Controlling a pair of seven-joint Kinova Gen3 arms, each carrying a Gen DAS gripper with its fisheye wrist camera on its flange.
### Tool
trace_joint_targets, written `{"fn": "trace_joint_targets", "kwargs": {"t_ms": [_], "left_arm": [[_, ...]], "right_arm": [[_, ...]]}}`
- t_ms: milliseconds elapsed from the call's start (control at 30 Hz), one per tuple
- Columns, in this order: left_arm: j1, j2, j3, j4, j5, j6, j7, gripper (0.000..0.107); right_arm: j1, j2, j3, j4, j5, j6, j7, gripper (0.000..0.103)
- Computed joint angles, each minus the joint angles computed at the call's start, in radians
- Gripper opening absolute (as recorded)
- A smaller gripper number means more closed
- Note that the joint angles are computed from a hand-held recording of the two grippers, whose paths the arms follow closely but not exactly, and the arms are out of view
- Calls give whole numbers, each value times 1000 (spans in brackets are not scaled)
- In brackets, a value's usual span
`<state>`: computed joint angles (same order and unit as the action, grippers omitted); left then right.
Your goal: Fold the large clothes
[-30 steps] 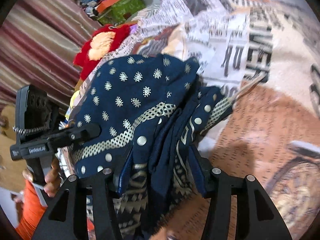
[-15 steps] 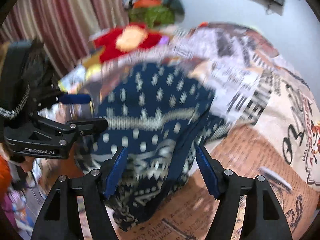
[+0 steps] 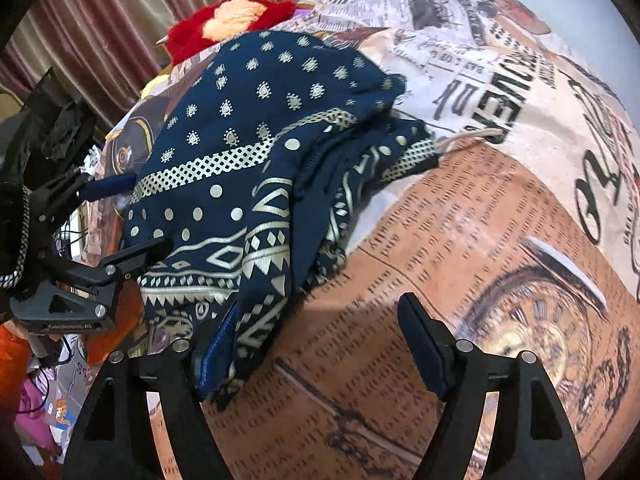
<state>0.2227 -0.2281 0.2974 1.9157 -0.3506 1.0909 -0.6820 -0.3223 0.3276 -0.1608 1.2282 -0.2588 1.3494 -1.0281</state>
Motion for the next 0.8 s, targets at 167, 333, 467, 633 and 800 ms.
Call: {"fn": "trace_joint_targets", "kwargs": {"t_ms": [167, 333, 467, 633, 800], "left_arm": [[16, 5, 46, -25, -6, 91, 52, 86], [45, -10, 90, -69, -48, 191, 137, 86], [39, -66, 141, -145, -110, 267, 218, 86], [-27, -136, 265, -273, -221, 358, 269, 86], [-139, -188, 410, -405, -307, 405, 253, 86]], "right_arm": [[33, -47, 10, 37, -24, 0, -4, 75], [105, -135, 27, 111, -138, -38, 2, 75], [137, -215, 40, 139, -223, -74, 6, 75], [165, -340, 81, 160, -354, -123, 78, 75], [163, -465, 161, 190, -507, -166, 155, 75]]}}
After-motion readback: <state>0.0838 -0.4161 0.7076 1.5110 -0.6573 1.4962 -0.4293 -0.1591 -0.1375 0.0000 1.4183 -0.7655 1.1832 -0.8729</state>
